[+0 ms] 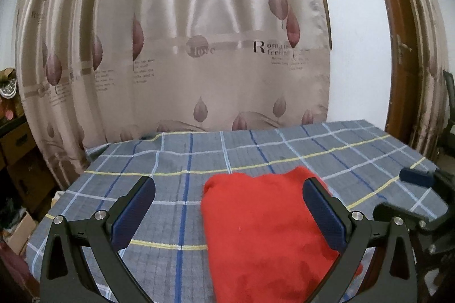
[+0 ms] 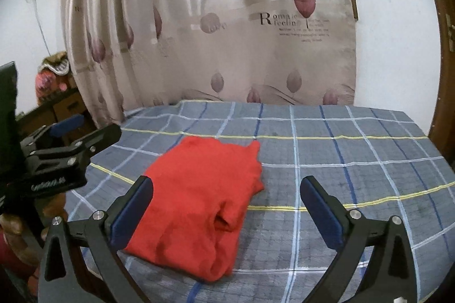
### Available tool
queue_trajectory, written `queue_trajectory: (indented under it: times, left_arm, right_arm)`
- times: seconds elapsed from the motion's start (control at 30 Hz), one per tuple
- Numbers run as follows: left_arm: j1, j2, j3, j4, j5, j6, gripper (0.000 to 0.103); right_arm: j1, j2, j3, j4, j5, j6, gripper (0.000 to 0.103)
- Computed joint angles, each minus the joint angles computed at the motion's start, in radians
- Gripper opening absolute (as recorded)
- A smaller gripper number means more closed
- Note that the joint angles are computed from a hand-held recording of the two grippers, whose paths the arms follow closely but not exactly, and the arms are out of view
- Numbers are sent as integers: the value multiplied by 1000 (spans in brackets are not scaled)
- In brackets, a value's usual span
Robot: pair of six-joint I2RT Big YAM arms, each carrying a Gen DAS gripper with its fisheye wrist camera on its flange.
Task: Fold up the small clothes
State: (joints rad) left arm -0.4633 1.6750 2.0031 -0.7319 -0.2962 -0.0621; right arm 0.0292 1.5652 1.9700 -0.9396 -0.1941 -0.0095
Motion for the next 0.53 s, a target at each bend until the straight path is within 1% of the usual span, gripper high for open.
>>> queue_trajectory:
  times: [0.07,0.17,0.23,0.33,0.43,0.5,0.53]
  left_arm:
    - [-5,8,4,-17,-10,7,103]
    - [-6,19,8,-32,2,1,103]
    - [-9,22,3,-24,-14,-6,103]
    - [-15,13,-26,25,-66,-21,103]
    - [-17,6,-40,46,-88,-23,103]
    - [-17,9,-34,37,-97,-30,103]
    - [-15,9,-34,34,-88,-37,103]
  right_arm:
    - [5,7,10,-11,24,-10,103]
    - [15,21,29,-30,72,-33,103]
    - [22,34,44,-46,108,-44,103]
    - [25,50,67,-68,148,-43,103]
    - [26,69,94,-93,186,-40,103]
    - [26,76,104,-103,207,-36,103]
    - [26,79,108,-107,212,-37,103]
